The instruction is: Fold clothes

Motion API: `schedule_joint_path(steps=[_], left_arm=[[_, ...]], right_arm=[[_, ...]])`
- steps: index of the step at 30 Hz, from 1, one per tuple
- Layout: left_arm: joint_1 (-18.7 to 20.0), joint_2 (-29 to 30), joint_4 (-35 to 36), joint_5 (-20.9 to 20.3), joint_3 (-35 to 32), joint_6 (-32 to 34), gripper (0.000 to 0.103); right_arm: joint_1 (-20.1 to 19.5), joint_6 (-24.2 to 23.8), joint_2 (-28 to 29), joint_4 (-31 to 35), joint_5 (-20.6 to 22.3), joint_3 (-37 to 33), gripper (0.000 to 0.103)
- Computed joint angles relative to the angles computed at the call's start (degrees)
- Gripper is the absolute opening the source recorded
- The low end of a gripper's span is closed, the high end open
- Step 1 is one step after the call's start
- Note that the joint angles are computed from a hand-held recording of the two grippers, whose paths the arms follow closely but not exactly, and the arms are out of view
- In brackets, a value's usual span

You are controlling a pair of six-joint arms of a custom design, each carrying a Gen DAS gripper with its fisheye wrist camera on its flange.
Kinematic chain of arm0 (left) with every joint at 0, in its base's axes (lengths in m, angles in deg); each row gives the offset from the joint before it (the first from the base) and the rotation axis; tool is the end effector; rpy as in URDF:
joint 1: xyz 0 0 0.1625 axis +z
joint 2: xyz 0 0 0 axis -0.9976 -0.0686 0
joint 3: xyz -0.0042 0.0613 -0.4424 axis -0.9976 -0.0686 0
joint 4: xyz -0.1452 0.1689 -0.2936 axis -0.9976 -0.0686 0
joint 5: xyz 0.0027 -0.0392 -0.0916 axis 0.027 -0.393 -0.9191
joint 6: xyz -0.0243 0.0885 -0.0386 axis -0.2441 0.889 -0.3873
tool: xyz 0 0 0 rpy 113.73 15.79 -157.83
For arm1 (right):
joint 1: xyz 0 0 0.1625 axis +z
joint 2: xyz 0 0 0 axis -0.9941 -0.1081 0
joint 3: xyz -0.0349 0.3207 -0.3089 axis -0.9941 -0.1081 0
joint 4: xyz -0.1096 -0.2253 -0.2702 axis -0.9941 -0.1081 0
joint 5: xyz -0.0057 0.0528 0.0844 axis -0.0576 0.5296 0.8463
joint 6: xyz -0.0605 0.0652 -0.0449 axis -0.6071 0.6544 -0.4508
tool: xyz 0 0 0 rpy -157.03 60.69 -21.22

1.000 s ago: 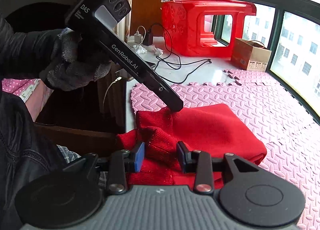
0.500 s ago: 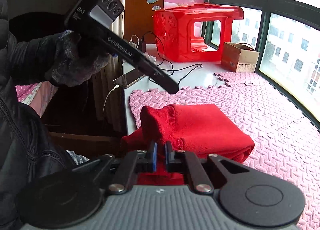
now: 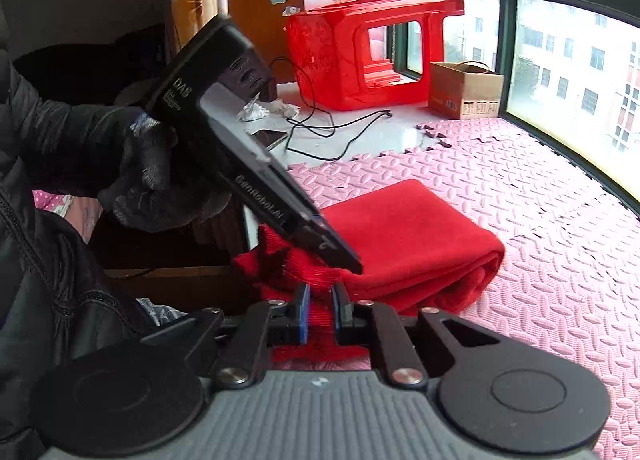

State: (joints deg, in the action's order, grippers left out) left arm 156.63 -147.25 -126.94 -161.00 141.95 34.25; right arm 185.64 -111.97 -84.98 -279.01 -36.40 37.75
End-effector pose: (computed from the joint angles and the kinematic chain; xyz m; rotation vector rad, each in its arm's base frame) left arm -0.0331 -0.5385 0.2314 0.7847 2.8664 -0.5105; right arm 0.2304 -0.4848 0.0675 1.5215 -2.4434 0.5371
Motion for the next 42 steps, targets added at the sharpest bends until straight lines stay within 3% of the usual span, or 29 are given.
schedule_joint_path(steps=[6,12,15,17,21,25,28,31,36,42], left_arm=[[0.5,-0.4,0.1,-0.2,0.7,-0.4,0.014],[-0.3,-0.5,-0.1,1.3,1.4,-0.5,0.014],[-0.4,-0.3,-0.2,1.8,1.5,-0.5,0.014],[-0.2,-0.3,0.3,1.9,1.3,-1.0,0.014],[0.2,-0.2,0.5,1.2,1.1,-1.9,0.014],[0.3,0.0,0.5,1.1,0.9,-2.3,0.014],[0.1,0.0,0.6,1.4,1.0,-2.5,0.014],[0.1,0.1,1.1,1.5,0.8,-2.6,0.014],[0.1,0.1,1.9,1.4,0.4,-2.7,0.014],[0.6,0.3,2.6,0.8,-0.1,-2.5,0.014]], right_arm=[[-0.1,4.0,4.1,-6.3,-5.5,-5.5,0.010],[-1.9,6.0,8.2,-6.5,-1.7,-11.0,0.011],[-2.3,6.6,10.6,-3.6,-4.7,-13.8,0.011],[-4.3,7.1,10.0,-4.5,-0.9,-12.2,0.011],[-6.3,11.3,8.3,-8.3,2.1,-9.9,0.014],[-7.7,13.3,8.1,-3.8,-0.8,-12.0,0.020],[-8.1,13.4,9.5,-2.9,0.6,-13.3,0.033],[-8.5,14.8,10.7,-2.5,1.9,-14.7,0.034],[-8.5,14.6,11.9,-1.7,-3.1,-16.2,0.044],[-9.3,15.1,11.4,-3.1,1.8,-16.1,0.044]])
